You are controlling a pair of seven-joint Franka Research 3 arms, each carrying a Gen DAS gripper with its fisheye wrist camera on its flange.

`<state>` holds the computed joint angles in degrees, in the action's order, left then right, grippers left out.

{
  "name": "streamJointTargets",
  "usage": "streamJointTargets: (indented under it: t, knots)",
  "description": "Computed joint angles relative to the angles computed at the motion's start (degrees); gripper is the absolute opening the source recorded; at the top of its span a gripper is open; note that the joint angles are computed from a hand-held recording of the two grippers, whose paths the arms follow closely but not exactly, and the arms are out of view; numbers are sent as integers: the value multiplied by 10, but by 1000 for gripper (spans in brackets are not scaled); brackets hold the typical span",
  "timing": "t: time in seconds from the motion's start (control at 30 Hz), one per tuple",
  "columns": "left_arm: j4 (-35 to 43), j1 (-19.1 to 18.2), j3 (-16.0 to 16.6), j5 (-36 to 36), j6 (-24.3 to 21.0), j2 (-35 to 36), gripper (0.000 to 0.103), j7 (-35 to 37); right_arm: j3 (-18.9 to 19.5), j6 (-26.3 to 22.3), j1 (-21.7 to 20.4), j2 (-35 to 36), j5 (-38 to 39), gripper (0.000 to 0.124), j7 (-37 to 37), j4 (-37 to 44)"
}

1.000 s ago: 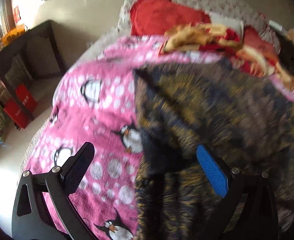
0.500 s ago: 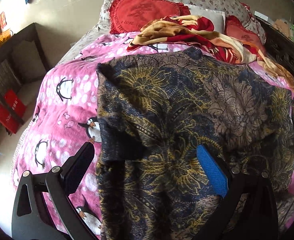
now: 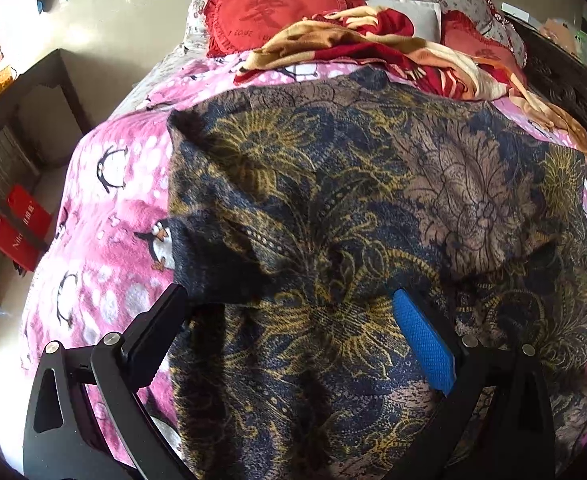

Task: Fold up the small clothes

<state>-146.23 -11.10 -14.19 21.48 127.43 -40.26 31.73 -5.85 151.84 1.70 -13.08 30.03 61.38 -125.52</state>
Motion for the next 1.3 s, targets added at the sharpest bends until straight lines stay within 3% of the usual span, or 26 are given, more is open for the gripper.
streamJointTargets:
  t: [0.17,0.3,0.4,0.43,0.47,0.53,0.63,0.7,0.73,0.77,0.87,0.97,1.03,1.1,1.13,1.17,1.2,1.3]
  knots:
    - [-1,-2,-5,5,-7,-4,103,-2,-9,-102,-59,-74,-103,3,26,-85]
    - [-1,-3,-6,8,-11,-6,103,-2,-1,-96,-89,-89,-146,6,86,-123]
    - [1,-4,-8,12,-15,-4,103,-1,-34,-75,-36,-105,-63,11,17,-122]
    - [1,-5,-8,11,-16,-4,103,-1,-41,-85,-17,-102,-38,23,-15,-112]
    - [1,-6,-8,10,-15,-3,103,-3,-48,-98,9,-93,-6,45,-59,-97]
    - [3,-9,-8,6,-14,0,103,-7,-48,-97,53,-66,64,61,-142,-74]
    - [9,-11,-11,6,-17,8,103,-7,-6,-79,66,-5,68,61,-171,-36]
    - [14,-12,-12,9,-19,13,103,-5,14,-83,71,52,64,58,-174,8]
    - [14,-12,-13,11,-19,14,103,-7,22,-82,72,67,66,49,-179,16]
    - [14,-11,-13,12,-18,15,103,-8,29,-82,71,80,62,29,-182,24]
    - [11,-13,-10,11,-15,17,103,-8,41,-66,66,89,43,2,-181,27]
    - [8,-13,-7,7,-12,21,103,-11,50,-1,50,82,26,0,-134,14]
    - [7,-13,-5,3,-10,22,103,-10,23,-44,47,87,85,1,-154,32]
    - [3,-12,-7,6,-5,19,103,-14,20,-22,31,81,70,11,-134,28]
    - [2,-12,-7,6,-5,19,103,-15,20,4,24,76,47,30,-126,20]
    - [3,-12,-7,5,-5,20,103,-15,20,16,18,75,27,60,-119,17]
    - [3,-11,-7,4,-2,22,103,-18,17,13,12,75,15,69,-113,16]
    - [5,-14,-6,-2,0,26,103,-21,22,-2,4,86,-45,72,-91,15]
